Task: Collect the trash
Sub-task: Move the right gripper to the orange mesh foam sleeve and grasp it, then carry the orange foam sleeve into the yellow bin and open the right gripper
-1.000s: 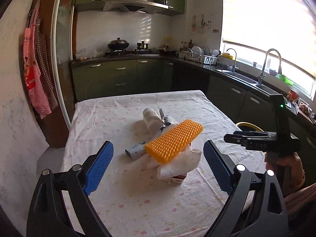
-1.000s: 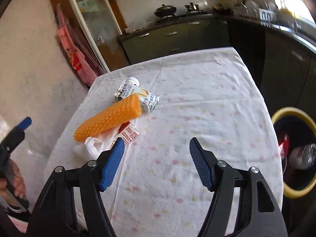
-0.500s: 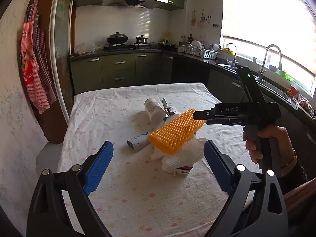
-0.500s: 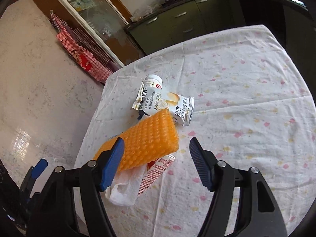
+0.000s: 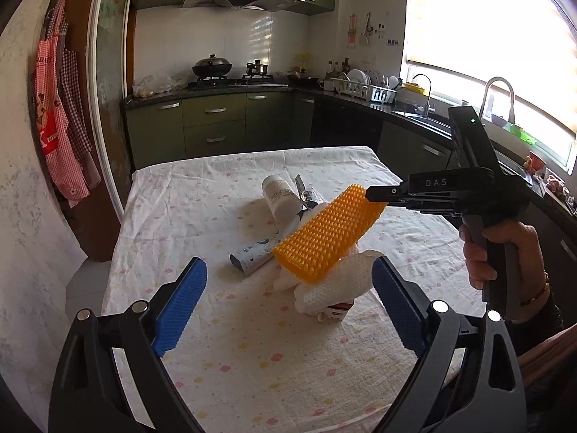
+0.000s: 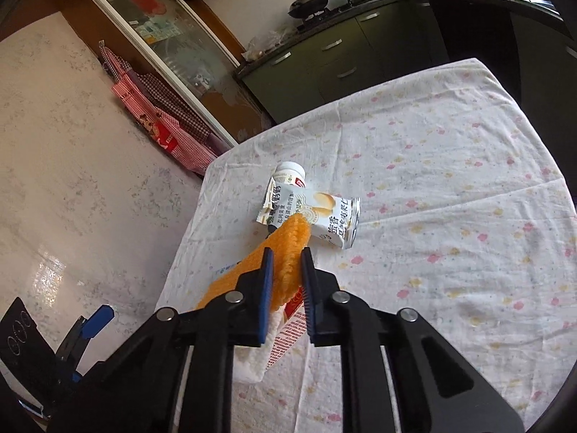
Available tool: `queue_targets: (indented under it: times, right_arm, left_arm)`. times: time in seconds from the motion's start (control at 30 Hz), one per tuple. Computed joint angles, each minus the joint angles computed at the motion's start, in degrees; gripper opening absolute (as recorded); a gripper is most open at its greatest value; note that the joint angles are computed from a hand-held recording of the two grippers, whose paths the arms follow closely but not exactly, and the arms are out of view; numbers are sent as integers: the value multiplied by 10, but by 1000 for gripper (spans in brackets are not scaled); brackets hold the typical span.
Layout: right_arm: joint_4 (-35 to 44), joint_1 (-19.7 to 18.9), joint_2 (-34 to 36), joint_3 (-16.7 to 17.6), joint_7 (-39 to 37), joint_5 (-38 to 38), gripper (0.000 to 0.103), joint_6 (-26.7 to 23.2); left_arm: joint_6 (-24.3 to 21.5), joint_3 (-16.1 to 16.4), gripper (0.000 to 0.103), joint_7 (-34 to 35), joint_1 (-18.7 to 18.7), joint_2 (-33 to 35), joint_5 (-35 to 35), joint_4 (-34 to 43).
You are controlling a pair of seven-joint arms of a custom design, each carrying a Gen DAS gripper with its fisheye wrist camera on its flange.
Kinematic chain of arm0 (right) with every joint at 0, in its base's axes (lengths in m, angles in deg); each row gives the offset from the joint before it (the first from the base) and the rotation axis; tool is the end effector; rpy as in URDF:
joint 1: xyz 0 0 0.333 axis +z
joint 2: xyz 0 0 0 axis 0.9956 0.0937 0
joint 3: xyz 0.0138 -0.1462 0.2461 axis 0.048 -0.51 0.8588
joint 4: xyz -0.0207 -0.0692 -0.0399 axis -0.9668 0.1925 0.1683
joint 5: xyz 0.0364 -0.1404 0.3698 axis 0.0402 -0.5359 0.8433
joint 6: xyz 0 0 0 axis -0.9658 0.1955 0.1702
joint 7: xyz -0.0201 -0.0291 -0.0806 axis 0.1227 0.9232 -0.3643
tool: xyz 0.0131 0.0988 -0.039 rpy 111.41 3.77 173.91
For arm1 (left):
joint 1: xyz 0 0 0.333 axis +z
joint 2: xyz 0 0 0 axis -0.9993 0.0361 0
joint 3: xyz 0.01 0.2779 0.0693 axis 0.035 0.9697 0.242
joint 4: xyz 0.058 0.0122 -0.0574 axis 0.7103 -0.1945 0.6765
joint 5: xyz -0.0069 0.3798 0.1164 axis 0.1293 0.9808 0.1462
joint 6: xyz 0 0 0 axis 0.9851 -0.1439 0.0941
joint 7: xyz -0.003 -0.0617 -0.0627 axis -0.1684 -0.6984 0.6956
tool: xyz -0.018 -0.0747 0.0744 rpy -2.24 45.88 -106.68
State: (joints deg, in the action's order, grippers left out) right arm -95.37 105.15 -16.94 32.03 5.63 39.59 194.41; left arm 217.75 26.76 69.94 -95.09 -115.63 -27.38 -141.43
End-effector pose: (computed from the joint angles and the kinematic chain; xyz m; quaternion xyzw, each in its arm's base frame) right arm 0.5851 0.3386 0.5124 -0.6846 0.5720 0.0237 0.4513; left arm 0.3718 -0.1972 0.5496 -0.5955 0.6531 -0.3696 0.2868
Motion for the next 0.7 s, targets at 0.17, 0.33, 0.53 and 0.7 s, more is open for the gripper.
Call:
queue_targets:
  times: [0.17, 0.33, 0.53, 0.7]
  right_arm:
    - [-35, 3, -41, 4, -35, 22, 13, 40]
    - [-65, 19, -78, -6, -41, 6, 13, 83]
    - [-105, 31, -117, -25, -15, -34, 13, 130]
    - [-154, 28, -156, -46, 72, -131, 13, 165]
  left_arm:
    - [-1, -4, 92, -3, 3, -1, 4, 2]
    - [-4, -7, 92, -5, 2, -2, 8, 4]
    - [-3, -8, 92, -7, 2, -5, 11, 2]
    - [-4, -6, 92, -4, -2, -2, 10, 4]
